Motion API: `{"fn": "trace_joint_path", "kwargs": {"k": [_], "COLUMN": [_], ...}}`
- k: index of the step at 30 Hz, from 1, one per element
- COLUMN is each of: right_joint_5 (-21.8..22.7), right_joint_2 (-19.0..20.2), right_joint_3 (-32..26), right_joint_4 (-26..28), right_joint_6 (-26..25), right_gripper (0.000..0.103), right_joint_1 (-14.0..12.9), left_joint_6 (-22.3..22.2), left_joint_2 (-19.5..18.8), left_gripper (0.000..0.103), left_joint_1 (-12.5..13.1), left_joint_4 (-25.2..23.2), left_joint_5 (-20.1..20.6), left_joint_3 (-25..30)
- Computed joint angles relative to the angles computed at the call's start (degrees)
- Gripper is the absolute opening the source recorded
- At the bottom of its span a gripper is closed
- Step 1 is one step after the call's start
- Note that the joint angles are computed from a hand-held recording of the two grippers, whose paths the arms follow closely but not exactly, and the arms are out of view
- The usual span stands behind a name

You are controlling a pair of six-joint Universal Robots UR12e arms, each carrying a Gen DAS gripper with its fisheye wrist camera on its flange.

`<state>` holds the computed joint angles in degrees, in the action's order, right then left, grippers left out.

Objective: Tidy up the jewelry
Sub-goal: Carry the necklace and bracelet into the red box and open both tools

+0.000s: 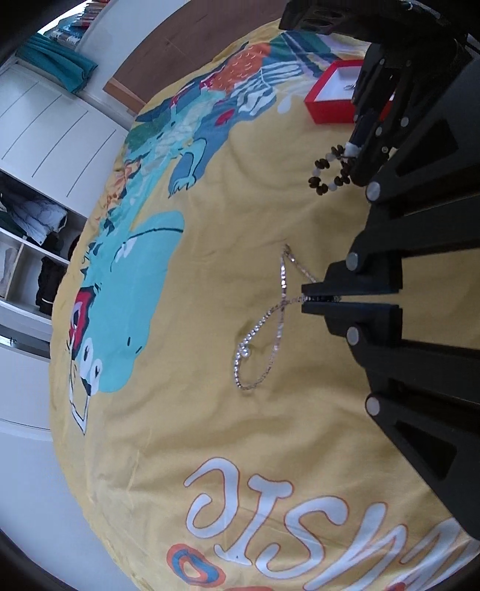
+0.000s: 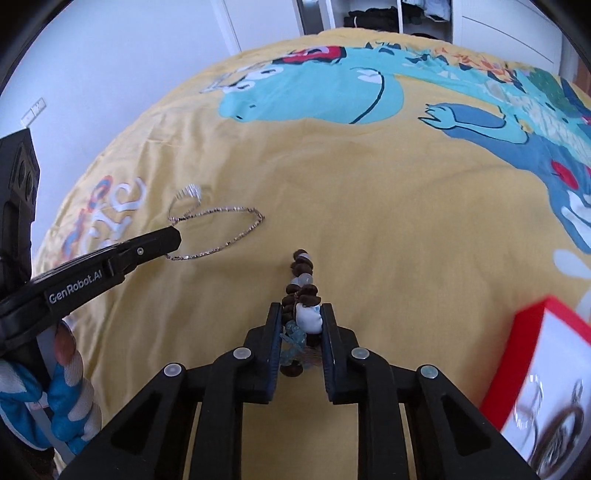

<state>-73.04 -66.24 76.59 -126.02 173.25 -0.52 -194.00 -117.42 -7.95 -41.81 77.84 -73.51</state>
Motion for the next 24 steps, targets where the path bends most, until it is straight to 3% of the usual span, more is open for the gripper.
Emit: {"fn": "trace_joint_path", "kwargs": {"k": [14,24], "right_joint_5": [1.82,-1.12], "right_joint_2": [-12.14,-18.16], "right_joint_3": [9.39,12.33], "right_joint_4": [-7.32,-9.54], "right_joint_6": [4.14,4.55], "right_gripper": [0.019,0.019], "right_joint_1": [-1.92,-6.42], "left_joint_6": [2.05,3.17], "left_joint_2": [9.18,9.42], "left_gripper": [0.002,0.002], "left_joint_1": [-0.92,-4.55], "left_joint_4": [6.2,8.48], "left_joint_5": [-6.49,-11.34], "left_joint_3": [-5.2,-0.5]}}
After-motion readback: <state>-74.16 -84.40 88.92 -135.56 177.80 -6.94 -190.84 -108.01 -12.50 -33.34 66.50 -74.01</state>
